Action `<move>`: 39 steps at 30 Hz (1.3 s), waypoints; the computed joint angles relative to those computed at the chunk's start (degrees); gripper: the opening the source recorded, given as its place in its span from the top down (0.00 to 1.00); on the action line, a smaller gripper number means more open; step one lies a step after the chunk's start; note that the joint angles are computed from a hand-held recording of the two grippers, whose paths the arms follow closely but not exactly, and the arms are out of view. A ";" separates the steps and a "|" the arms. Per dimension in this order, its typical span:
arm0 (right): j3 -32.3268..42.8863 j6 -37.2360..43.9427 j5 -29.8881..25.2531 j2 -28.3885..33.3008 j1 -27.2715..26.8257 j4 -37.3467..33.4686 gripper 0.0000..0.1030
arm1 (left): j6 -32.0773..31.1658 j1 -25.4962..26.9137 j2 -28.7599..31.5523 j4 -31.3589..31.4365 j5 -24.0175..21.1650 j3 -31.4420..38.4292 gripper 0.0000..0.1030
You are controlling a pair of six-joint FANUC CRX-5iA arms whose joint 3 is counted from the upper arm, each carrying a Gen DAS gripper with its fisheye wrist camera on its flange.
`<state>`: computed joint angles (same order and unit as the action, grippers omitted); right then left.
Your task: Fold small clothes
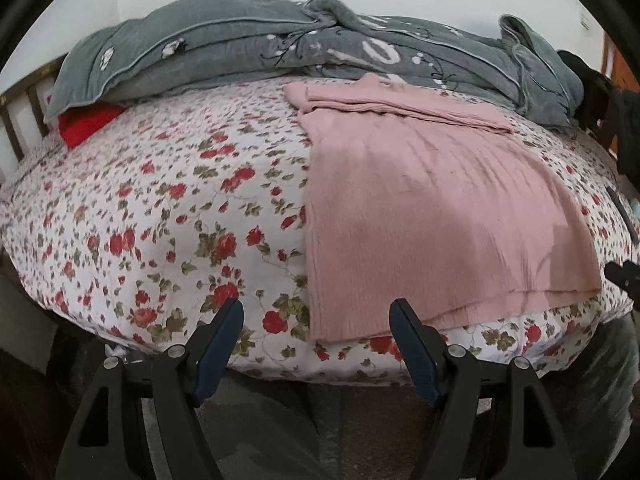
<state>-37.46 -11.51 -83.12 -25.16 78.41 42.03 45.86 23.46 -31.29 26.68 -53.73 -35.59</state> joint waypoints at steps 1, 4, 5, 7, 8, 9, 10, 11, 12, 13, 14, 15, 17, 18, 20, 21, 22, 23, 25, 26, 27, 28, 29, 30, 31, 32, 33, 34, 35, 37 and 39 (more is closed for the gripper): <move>-0.04 -0.03 0.36 0.20 -0.32 0.02 0.23 | 0.61 0.20 0.47 -0.07 -0.25 0.23 0.28; 0.19 0.81 1.47 0.78 -1.48 -0.30 0.23 | 0.59 0.95 2.01 0.70 -1.33 0.70 0.28; 0.49 1.44 1.92 1.10 -2.08 -0.87 0.23 | 0.14 1.25 2.57 1.44 -1.78 0.71 0.30; 0.95 2.73 3.58 1.45 -3.24 -2.38 0.24 | -0.39 1.87 3.82 2.72 -2.75 0.75 0.34; 0.73 3.07 4.89 1.31 -3.74 -2.77 0.28 | -0.34 2.22 4.74 3.21 -3.59 0.95 0.36; 0.45 3.28 6.07 1.14 -4.14 -3.03 0.30 | -0.45 2.40 5.21 3.69 -4.00 0.86 0.38; 0.09 3.44 7.33 0.94 -4.51 -3.20 0.33 | -0.60 2.67 5.76 4.24 -4.51 0.81 0.40; -0.22 3.55 8.20 0.78 -4.73 -3.28 0.36 | -0.67 2.90 6.61 4.77 -5.03 0.87 0.44; -0.48 3.68 9.14 0.71 -5.01 -3.47 0.37 | -0.66 2.94 7.06 5.09 -5.30 0.88 0.45; -0.76 3.72 9.91 0.56 -5.19 -3.51 0.38 | -0.85 3.06 7.59 5.39 -5.57 0.94 0.47; -1.29 3.41 10.94 0.16 -5.21 -3.31 0.38 | -0.82 2.93 8.31 5.56 -5.78 1.11 0.52; -1.92 2.88 11.94 -0.39 -5.22 -2.96 0.39 | -0.85 2.79 8.72 5.57 -5.87 1.27 0.55; -2.99 1.84 13.47 -1.31 -5.17 -2.01 0.41 | -0.76 2.01 9.72 5.32 -5.76 1.67 0.61; -3.50 1.41 14.26 -1.76 -5.31 -1.55 0.41 | -0.82 1.53 10.15 5.30 -5.56 1.76 0.62; -4.09 0.88 15.15 -2.30 -5.80 -1.21 0.43 | -1.02 0.93 10.65 5.54 -5.35 1.76 0.67; -4.24 0.69 15.39 -2.40 -6.15 -1.25 0.44 | -1.29 0.76 10.76 5.83 -5.20 1.73 0.68; -4.37 0.68 15.73 -2.55 -6.56 -1.44 0.46 | -1.54 0.38 10.77 6.07 -4.72 1.61 0.69; -4.31 0.83 16.01 -2.46 -7.07 -1.68 0.48 | -1.63 0.06 11.00 6.18 -4.53 1.72 0.74; -4.25 1.05 16.69 -2.32 -8.04 -2.39 0.53 | -1.15 -0.55 11.75 5.88 -4.56 2.38 0.78; -4.16 1.55 17.21 -2.32 -8.60 -2.71 0.56 | -0.76 -0.95 11.96 5.76 -4.41 2.55 0.81; -3.99 2.05 17.66 -2.14 -9.05 -3.17 0.58 | -0.99 -1.05 12.18 5.90 -4.59 2.71 0.84; -3.82 2.92 18.12 -2.03 -9.61 -3.60 0.61 | -1.08 -1.12 12.32 5.82 -4.81 2.92 0.88; -3.50 3.88 18.45 -1.63 -9.94 -4.19 0.63 | -0.82 -1.43 12.29 5.38 -4.61 3.15 0.90; -2.91 5.11 18.51 -0.91 -10.27 -5.02 0.65 | -0.88 -1.50 12.36 5.27 -4.65 3.34 0.91; -2.23 6.23 18.44 0.03 -10.54 -5.78 0.69 | -1.21 -1.29 12.35 5.41 -4.89 3.37 0.92; -1.88 6.63 18.25 0.60 -10.52 -6.13 0.71 | -1.24 -1.21 12.25 5.43 -5.12 3.46 0.93; -1.73 6.39 17.53 1.14 -10.12 -5.62 0.72 | -1.49 -0.96 12.13 5.54 -5.30 3.49 0.93; -1.60 6.52 17.30 1.37 -9.88 -5.49 0.84 | -1.60 -0.83 11.83 5.66 -5.31 3.44 0.93; -1.54 7.05 17.77 1.18 -9.90 -5.90 0.94 | -1.79 -0.61 11.28 5.96 -5.28 3.30 0.93; -1.53 6.06 17.27 1.00 -9.10 -4.59 0.95 | -2.34 -0.05 10.52 6.67 -5.64 3.16 0.93; -1.49 5.47 15.96 0.78 -7.63 -2.58 0.95 | -3.07 0.68 9.74 7.83 -6.34 3.18 0.93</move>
<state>-38.95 -6.04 -67.16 -24.38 70.78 39.45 42.79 24.13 -21.55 34.50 -60.08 -32.41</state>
